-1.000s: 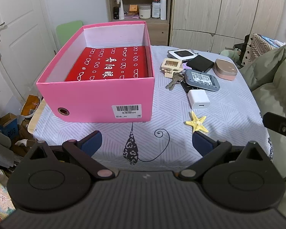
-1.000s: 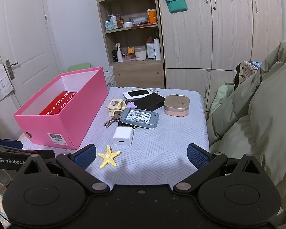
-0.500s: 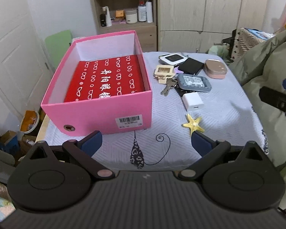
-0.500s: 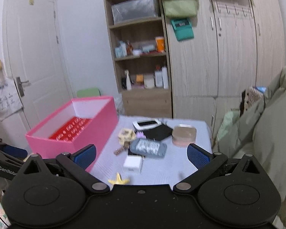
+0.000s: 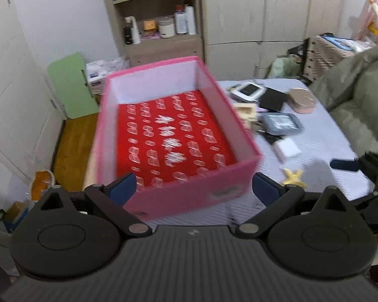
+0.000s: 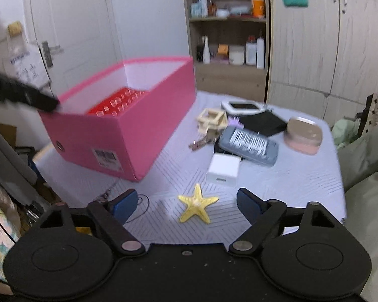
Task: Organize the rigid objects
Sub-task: 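Grasp the yellow starfish with the right tool while the left tool grips the pink box wall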
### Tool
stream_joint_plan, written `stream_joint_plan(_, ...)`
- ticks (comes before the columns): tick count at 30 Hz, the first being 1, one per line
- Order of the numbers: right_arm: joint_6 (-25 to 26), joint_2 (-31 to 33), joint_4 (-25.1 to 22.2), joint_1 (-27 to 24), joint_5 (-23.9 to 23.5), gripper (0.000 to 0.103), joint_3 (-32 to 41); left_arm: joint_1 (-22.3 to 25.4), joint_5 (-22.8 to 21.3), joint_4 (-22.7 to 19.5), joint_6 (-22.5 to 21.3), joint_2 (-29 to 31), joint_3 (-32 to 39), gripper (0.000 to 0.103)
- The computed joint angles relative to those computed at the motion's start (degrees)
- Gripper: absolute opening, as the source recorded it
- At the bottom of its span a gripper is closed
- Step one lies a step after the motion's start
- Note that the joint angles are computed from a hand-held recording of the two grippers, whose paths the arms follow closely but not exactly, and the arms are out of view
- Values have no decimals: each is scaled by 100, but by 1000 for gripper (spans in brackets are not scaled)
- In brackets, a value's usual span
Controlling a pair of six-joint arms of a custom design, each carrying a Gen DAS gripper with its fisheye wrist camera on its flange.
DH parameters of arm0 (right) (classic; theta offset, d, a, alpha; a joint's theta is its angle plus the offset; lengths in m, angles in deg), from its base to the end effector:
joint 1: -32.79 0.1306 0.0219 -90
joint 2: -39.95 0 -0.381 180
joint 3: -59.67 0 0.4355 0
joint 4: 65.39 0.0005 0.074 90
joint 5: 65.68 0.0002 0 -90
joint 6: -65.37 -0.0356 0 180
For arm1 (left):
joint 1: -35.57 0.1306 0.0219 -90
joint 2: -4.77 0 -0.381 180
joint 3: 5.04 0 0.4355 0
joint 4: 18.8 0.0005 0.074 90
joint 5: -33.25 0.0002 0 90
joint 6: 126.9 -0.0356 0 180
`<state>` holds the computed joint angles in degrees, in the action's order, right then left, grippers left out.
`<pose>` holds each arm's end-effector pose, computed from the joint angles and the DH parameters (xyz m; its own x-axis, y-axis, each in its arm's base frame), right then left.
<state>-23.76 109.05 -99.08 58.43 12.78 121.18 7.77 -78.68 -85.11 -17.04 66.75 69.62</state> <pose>0.3572 0.1788 0.3570 -0.5862 -0.2979 -0.7534 -0.5685 0.8138 0.1206 0.2988 -0.1431 0.4762 -0.7503 0.0393 -0.6599 -0.0193 0.9965 0.0814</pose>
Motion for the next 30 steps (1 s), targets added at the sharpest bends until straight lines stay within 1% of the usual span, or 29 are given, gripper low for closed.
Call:
stream_joint_plan(2,-104,224,-3,17,-6,79,70,343,65,1,-278,19,37,97)
stream_joint_plan(4,-219,439,-78,-5,-67,67,173,718,163,16,-516,76,88,93)
stream_joint_plan(5,-291,565,-147,-10,-76,66,241,902,201,28,-619,131,119,91)
stream_joint_plan(7,-406,706,-204,8,14,66,314,1223,270,48,-763,263,181,83)
stream_joint_plan(8,-419,769,-237,25,103,66,352,1381,337,73,-865,342,213,80)
stream_joint_plan(9,-404,824,-271,50,210,66,384,1536,417,101,-963,428,246,75)
stream_joint_plan(11,-355,907,-271,91,378,66,418,1800,590,107,-1074,604,313,72)
stream_joint_plan(13,-286,962,-240,107,447,66,453,2020,787,181,-1168,781,343,70)
stream_joint_plan(14,-246,993,-226,133,499,66,472,2089,844,211,-1208,869,358,68)
stream_joint_plan(15,-199,1044,-205,160,558,60,504,2146,872,231,-1229,959,370,64)
stream_joint_plan(16,-132,1053,-189,199,642,53,514,2215,893,276,-1263,1058,379,63)
stream_joint_plan(17,-81,1062,-223,224,650,53,540,2254,896,328,-1288,1134,376,62)
stream_joint_plan(19,-81,1093,-349,254,670,53,618,2320,843,406,-1337,1279,380,52)
stream_joint_plan(22,-242,1077,-248,283,763,53,641,2394,818,681,-1483,1320,252,51)
stream_joint_plan(23,-309,1066,-234,275,769,53,661,2446,899,705,-1481,1350,242,51)
stream_joint_plan(24,-367,1040,-196,259,753,52,673,2507,1012,690,-1457,1398,248,44)
stream_joint_plan(25,-417,995,-153,232,713,52,679,2547,1080,663,-1432,1448,266,28)
stream_joint_plan(26,-454,967,-128,216,690,52,696,2586,1155,652,-1430,1484,262,27)
stream_joint_plan(28,-507,920,-43,182,663,52,740,2653,1462,751,-1461,1449,196,12)
stream_joint_plan(29,-507,902,-22,165,636,52,778,2661,1593,850,-1531,1395,135,8)
stream_joint_plan(30,-508,891,-2,149,607,52,812,2641,1600,937,-1566,1355,85,7)
